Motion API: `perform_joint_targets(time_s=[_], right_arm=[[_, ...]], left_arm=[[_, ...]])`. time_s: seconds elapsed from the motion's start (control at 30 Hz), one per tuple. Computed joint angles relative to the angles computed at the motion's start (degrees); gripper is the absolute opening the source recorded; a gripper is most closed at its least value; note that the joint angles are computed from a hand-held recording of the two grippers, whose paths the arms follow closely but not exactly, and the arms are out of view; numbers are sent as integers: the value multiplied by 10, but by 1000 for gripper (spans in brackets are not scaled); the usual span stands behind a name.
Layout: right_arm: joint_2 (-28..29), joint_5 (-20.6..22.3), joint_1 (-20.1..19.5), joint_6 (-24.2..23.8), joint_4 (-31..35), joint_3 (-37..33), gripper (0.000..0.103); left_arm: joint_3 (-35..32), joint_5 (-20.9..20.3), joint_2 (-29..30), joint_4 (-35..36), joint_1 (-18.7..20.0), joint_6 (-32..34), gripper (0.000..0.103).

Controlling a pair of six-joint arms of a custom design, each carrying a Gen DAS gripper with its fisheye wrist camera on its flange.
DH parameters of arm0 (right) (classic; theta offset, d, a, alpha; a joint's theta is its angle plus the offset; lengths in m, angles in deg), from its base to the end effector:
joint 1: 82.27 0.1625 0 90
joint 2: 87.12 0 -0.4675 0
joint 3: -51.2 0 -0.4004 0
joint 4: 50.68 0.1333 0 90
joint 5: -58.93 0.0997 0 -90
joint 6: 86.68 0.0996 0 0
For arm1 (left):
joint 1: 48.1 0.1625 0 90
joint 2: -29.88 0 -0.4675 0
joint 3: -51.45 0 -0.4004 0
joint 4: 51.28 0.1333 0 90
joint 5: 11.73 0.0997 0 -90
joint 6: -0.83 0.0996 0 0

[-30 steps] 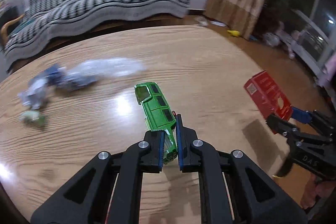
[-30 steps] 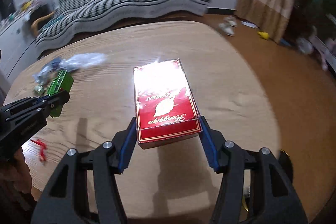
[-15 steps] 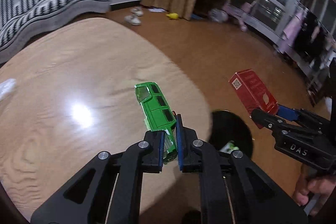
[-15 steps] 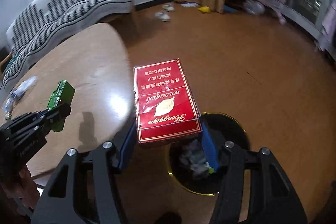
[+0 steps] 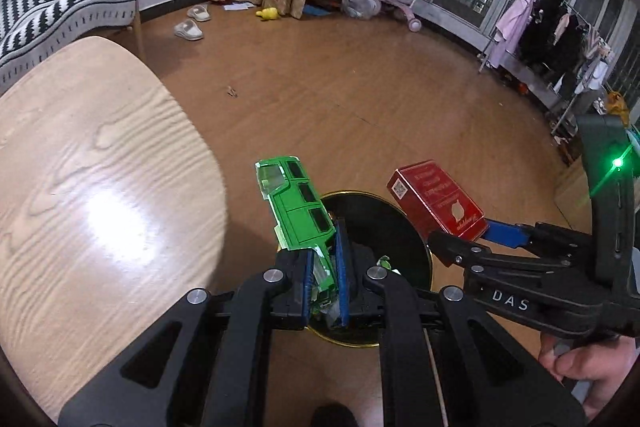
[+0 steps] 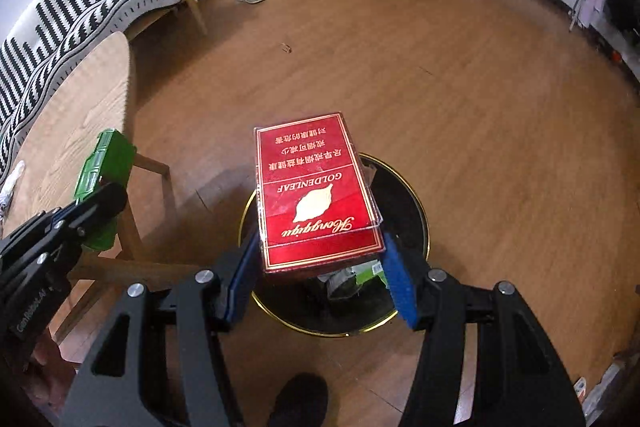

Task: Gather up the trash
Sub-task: 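Carry toy car and red box to the bin and open both tools, then swing both tools back over the remaining trash on the table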

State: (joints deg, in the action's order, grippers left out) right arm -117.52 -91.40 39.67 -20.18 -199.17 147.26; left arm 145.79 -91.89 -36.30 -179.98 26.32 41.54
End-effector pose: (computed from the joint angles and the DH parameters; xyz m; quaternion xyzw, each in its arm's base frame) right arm 0.3894 -0.5362 -0.0271 -0.2263 -0.8333 0.3444 0.3685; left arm -0.0319 -0.6740 0.3230 0.4610 0.8785 -0.0707 0.1033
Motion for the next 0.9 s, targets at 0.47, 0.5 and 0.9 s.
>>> perform_joint_targets(time_s=[0.47, 0.5, 0.9], right_arm=[[-24, 3, -7, 26, -29, 42, 73], [-25, 1, -7, 33, -26, 44, 73], [-43, -39, 6, 121, 10, 63, 76]], left_arm=[[-9, 7, 40, 10, 0, -6, 9], [-9, 6, 43, 13, 0, -7, 9], [13, -9, 56, 10, 1, 13, 71]])
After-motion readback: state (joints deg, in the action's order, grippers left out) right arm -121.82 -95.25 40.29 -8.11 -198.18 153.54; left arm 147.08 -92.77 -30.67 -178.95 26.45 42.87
